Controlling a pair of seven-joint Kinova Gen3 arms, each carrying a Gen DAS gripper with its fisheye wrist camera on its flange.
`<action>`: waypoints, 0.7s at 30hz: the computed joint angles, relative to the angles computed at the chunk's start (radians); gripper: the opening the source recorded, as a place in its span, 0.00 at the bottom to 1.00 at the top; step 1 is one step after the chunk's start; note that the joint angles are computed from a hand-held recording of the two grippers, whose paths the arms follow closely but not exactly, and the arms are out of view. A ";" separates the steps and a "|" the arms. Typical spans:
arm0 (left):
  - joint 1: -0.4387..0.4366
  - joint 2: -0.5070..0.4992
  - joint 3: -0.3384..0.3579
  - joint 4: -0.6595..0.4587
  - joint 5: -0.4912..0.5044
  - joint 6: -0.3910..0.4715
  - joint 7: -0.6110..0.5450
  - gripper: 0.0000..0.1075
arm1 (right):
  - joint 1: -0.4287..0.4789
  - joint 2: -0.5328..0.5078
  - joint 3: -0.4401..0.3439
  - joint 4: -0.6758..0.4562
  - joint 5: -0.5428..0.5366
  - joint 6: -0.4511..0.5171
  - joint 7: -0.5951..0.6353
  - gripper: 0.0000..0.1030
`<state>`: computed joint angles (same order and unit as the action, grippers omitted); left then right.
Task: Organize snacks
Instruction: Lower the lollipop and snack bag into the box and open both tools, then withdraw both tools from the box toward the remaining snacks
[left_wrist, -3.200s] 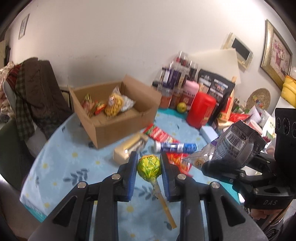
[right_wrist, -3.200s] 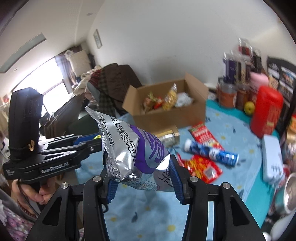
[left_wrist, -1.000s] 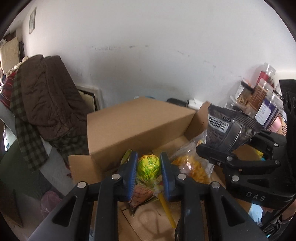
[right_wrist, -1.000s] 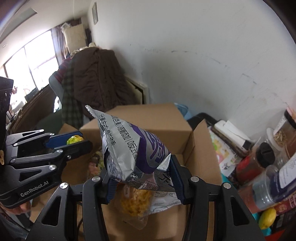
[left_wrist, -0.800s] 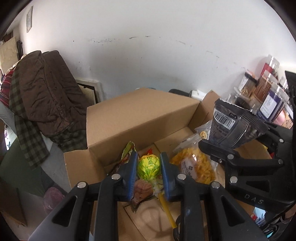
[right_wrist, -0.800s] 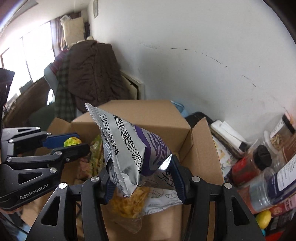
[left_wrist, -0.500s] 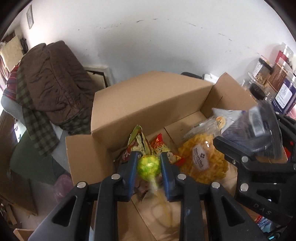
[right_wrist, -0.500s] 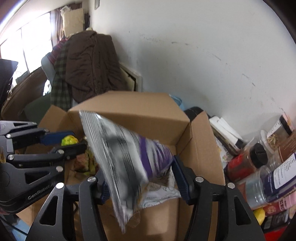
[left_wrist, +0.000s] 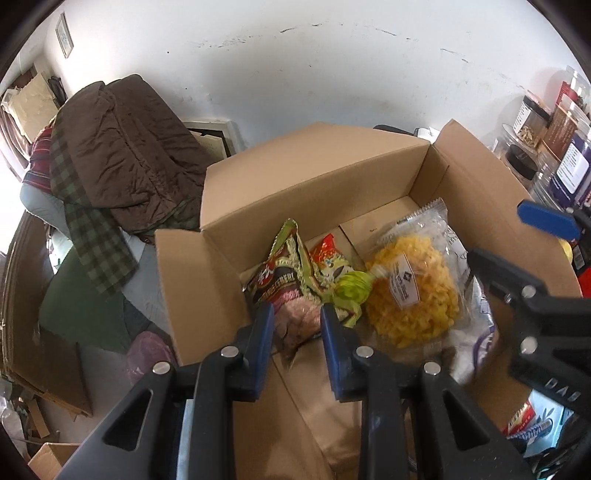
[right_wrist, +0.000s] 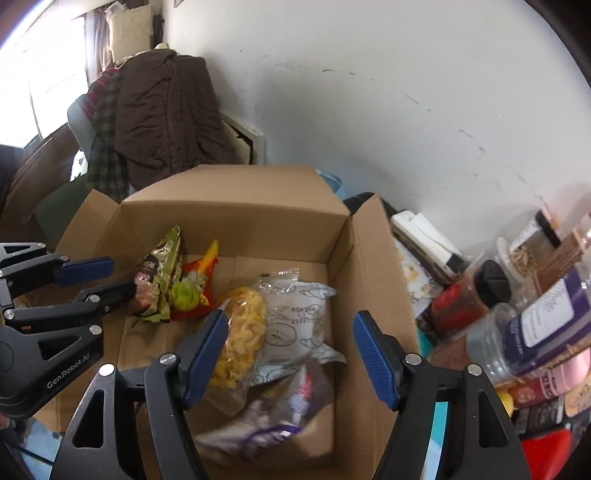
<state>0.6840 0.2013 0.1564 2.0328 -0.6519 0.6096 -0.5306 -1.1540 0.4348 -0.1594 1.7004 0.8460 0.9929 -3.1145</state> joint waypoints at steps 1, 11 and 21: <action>-0.002 -0.010 0.003 0.005 0.007 0.000 -0.005 0.24 | -0.005 -0.007 0.000 0.002 0.002 0.005 -0.007 0.70; -0.032 -0.133 0.064 0.044 0.030 0.004 -0.004 0.25 | -0.061 -0.066 -0.043 -0.005 0.049 0.130 -0.068 0.70; -0.112 -0.353 0.167 0.118 0.127 -0.084 -0.097 0.25 | -0.145 -0.139 -0.141 0.015 0.157 0.315 -0.219 0.78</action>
<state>0.5723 -0.1521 0.3234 2.1505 -0.5254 0.5253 -0.6276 -1.2989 0.2960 -0.3005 1.7154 1.0031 1.3081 -3.3337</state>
